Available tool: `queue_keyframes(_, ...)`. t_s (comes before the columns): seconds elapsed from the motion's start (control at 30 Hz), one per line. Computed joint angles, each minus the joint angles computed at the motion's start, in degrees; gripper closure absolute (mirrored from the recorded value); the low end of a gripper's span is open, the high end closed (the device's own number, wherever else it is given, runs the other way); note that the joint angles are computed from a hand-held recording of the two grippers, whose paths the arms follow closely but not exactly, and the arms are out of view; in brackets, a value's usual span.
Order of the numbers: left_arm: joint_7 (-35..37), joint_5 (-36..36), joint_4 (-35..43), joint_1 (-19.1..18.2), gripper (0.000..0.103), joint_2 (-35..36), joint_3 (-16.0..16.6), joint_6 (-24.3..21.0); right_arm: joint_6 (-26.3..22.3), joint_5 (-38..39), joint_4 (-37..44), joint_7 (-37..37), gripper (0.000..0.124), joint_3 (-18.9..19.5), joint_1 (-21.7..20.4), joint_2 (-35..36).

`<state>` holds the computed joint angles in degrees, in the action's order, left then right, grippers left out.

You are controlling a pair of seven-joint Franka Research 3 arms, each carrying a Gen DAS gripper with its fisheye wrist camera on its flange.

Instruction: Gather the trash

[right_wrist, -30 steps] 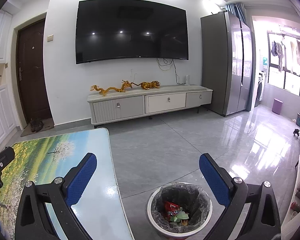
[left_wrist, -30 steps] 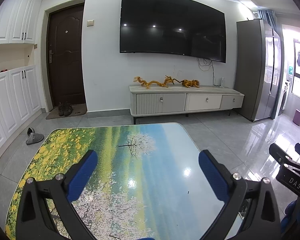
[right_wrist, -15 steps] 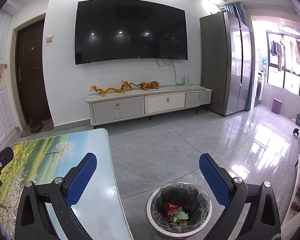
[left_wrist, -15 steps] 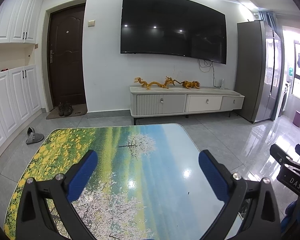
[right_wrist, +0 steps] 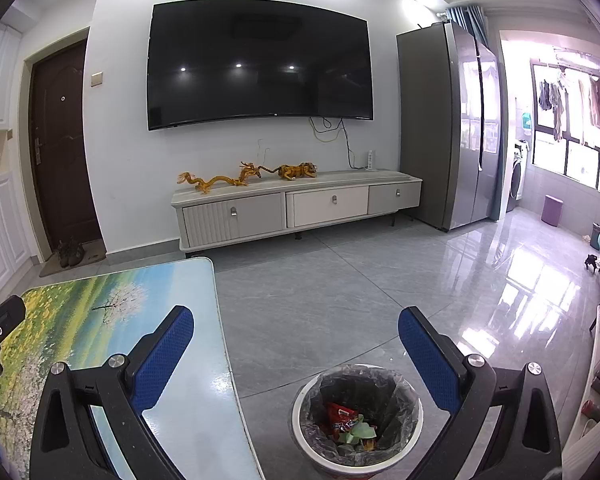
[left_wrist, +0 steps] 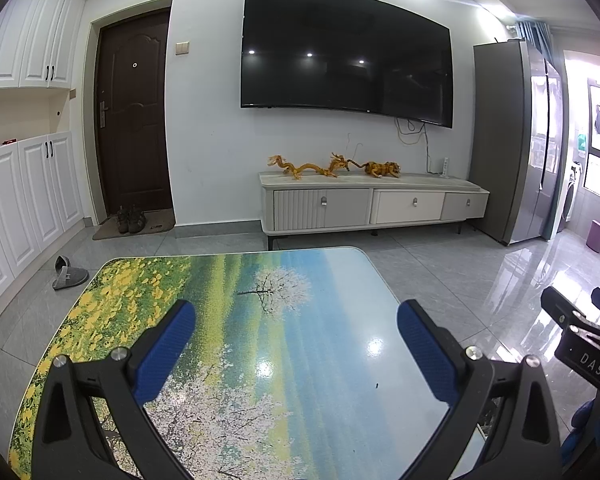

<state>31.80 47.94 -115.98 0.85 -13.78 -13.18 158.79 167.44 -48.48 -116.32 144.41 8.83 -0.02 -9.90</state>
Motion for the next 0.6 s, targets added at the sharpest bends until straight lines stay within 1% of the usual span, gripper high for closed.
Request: queue_keyframes(0.6, 2.1, -1.8, -0.4, -0.3, 0.001, 0.1, 0.3, 0.5, 0.0, -0.4, -0.2, 0.5, 0.021, 0.1, -0.1, -0.1)
